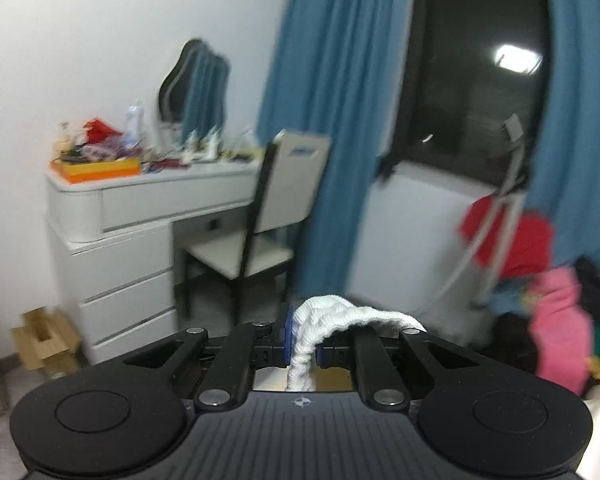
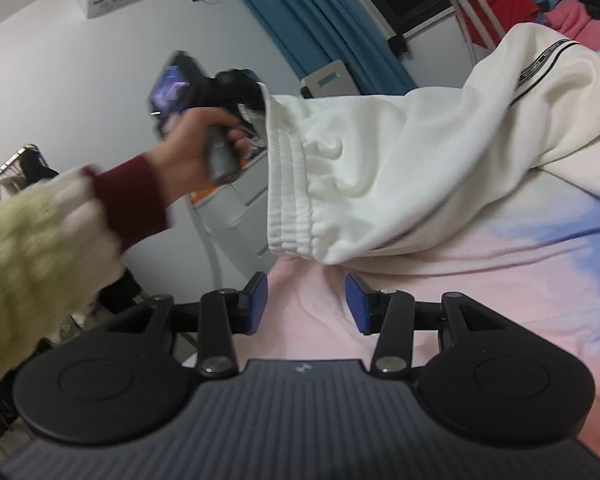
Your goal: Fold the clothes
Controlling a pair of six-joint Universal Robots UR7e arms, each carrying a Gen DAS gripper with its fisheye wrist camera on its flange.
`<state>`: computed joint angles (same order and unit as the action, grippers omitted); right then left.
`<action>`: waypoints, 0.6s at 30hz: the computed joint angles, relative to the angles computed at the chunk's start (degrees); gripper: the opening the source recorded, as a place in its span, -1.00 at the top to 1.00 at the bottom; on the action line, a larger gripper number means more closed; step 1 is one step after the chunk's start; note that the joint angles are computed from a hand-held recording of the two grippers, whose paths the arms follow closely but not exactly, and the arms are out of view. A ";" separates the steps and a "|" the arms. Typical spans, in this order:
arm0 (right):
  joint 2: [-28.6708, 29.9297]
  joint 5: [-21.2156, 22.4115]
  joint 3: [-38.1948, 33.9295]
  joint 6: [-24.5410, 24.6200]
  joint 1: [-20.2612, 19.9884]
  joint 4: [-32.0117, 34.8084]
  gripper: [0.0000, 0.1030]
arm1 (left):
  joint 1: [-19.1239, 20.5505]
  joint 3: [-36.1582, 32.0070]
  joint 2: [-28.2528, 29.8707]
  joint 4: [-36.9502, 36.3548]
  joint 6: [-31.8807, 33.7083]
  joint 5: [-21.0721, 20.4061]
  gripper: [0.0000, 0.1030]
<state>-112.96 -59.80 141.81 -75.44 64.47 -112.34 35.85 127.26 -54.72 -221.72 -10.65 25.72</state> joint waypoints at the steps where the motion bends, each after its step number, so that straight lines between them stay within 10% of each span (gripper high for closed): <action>1: 1.04 0.04 -0.09 0.69 0.35 -1.61 0.08 | 2.30 -1.24 0.14 -2.46 2.30 -1.71 0.78; 6: 8.90 -1.14 0.09 7.56 2.18 -18.23 0.08 | 9.71 -6.51 2.63 -19.00 14.49 -6.99 0.65; 9: 11.89 -1.89 0.00 11.52 2.20 -24.83 0.08 | 9.51 -8.42 2.52 -27.73 20.89 -5.52 -0.23; 10: 12.42 -1.79 -0.10 12.98 2.32 -26.06 0.08 | 8.84 -8.81 2.16 -30.49 22.80 -3.98 -0.56; 18: 10.45 -0.69 0.72 14.01 1.12 -27.47 -0.24 | -8.92 0.61 -0.28 -44.44 25.16 11.62 -0.87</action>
